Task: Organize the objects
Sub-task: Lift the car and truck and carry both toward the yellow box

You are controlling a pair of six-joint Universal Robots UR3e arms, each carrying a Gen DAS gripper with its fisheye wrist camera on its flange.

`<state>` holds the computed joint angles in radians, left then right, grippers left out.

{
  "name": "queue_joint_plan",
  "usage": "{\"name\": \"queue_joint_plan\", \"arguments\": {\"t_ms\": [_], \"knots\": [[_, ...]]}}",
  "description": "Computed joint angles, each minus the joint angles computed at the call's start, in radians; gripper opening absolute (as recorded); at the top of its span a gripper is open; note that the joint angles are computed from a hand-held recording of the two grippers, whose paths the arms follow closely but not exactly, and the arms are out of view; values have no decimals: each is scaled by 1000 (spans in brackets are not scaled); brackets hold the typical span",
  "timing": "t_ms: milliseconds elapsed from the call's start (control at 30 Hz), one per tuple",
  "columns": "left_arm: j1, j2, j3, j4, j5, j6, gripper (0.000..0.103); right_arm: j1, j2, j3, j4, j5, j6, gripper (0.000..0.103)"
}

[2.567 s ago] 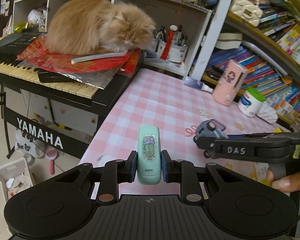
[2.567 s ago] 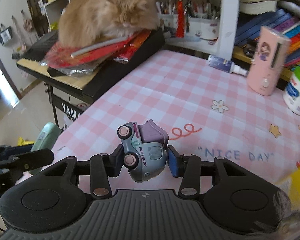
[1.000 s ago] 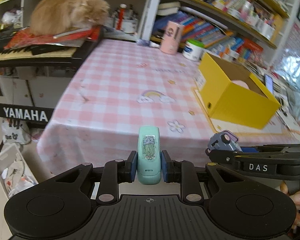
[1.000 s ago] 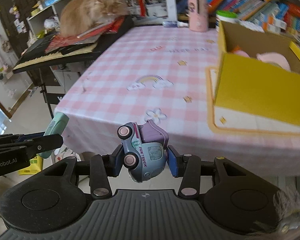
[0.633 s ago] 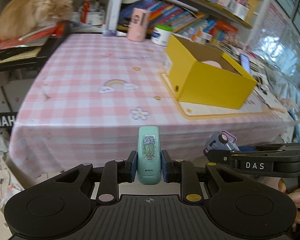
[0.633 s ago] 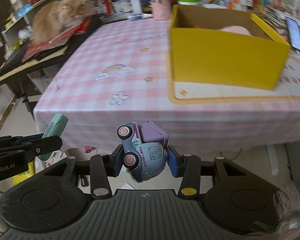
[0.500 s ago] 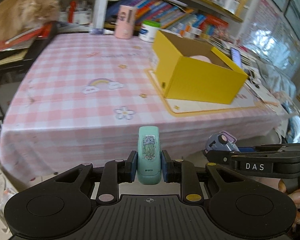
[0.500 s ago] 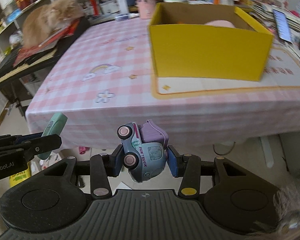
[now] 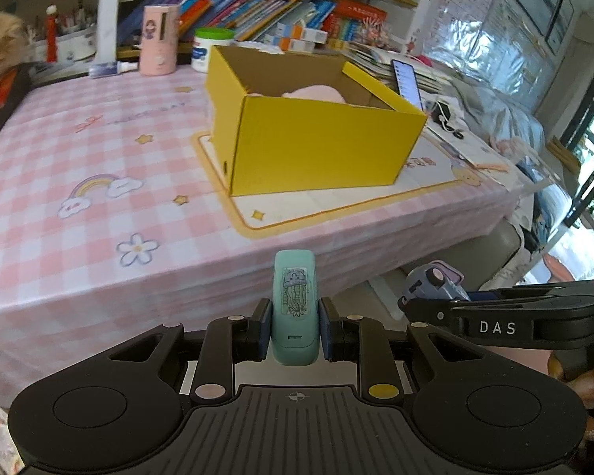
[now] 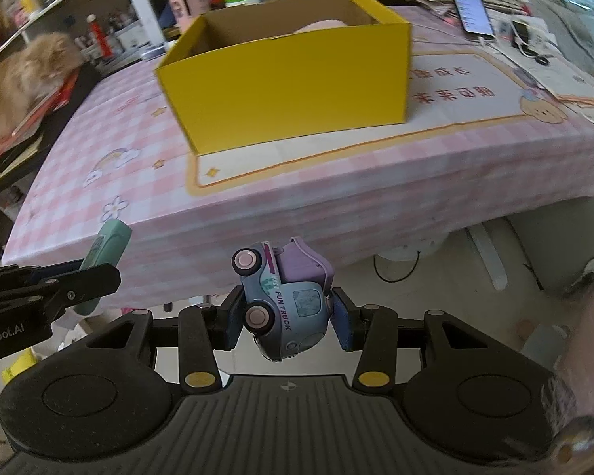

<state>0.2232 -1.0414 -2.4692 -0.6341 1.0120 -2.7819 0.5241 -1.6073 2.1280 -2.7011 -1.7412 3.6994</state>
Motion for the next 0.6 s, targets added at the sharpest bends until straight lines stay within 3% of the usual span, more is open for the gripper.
{"name": "queue_joint_plan", "arguments": {"t_ms": [600], "knots": [[-182,-385,253,340,71,-180,23,-209,-6,-61,-20,88,-156,42]]}}
